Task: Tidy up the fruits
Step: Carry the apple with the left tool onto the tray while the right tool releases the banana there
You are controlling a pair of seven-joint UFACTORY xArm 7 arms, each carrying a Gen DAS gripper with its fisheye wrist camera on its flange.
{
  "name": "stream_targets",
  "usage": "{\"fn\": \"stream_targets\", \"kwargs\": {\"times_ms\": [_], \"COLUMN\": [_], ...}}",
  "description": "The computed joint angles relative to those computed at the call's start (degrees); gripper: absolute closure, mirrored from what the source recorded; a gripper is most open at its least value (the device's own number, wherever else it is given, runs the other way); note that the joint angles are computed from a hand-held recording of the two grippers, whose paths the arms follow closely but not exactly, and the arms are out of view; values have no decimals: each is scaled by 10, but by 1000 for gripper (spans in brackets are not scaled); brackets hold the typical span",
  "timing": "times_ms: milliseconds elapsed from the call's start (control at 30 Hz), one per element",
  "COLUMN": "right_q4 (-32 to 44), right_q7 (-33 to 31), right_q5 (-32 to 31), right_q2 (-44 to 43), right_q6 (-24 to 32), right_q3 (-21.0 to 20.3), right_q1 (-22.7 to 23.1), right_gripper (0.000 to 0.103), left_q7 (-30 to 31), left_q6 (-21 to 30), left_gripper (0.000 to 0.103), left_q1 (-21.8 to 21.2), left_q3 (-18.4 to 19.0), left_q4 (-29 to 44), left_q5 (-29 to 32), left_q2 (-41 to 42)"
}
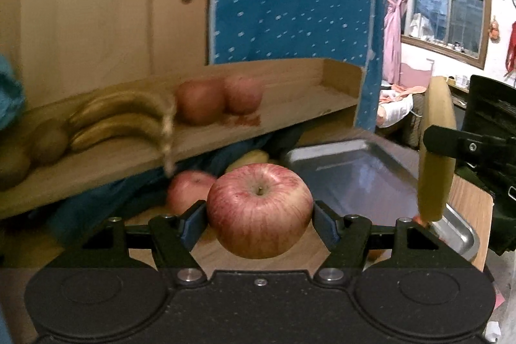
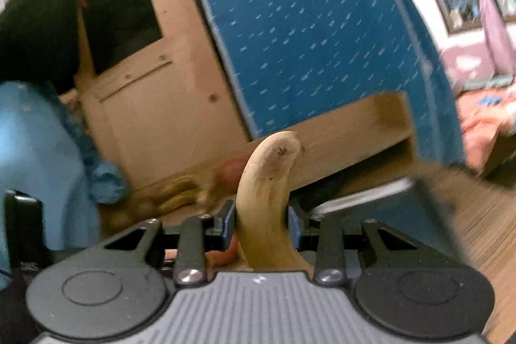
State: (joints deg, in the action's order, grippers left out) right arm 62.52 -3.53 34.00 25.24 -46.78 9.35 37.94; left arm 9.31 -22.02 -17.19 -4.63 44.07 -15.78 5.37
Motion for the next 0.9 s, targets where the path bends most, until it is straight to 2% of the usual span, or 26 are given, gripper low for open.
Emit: {"fn": "stream_targets", "kwargs": {"times_ms": [67,133,200,300,367,500,600,700,900], "right_q4": [8,24,46,74,91,117,122,134,159], "right_q7": [-54,-100,-141,-174,-184,-168,-122,-83,-38], "right_q5": [49,90,127,154,161,145,96,57,20], "right_q2": [-6,-3,5,21,32,52,62,72,91], "right_q6": [18,41,69,106,131,176,195,215,254], "right_q3": [-18,-30,-41,-51,-59,-74,-71,-73,-102], "right_q1": [12,14,14,7,3,-6,-25,-39,-29], "right_gripper": [65,65,65,65,65,65,65,65,65], "left_q7": [3,-18,-19,-15,-22,-42,-56,-69,-77], "left_q6": [-3,7,17,31,45,78,99,110,110], "left_gripper": [31,31,31,31,31,31,31,31,31], "left_q1": [-7,-1,-15,-39,-39,-26,-25,-26,-28], "left_q3": [-2,-8,0,17,15,1,-1,-1,5], "left_q4": [27,60,92,144,173,224,249,264,266], "left_q5": [-1,25,30,39,56,99,119,132,155], "left_q2": [24,50,75,117,141,183,205,218,221]}}
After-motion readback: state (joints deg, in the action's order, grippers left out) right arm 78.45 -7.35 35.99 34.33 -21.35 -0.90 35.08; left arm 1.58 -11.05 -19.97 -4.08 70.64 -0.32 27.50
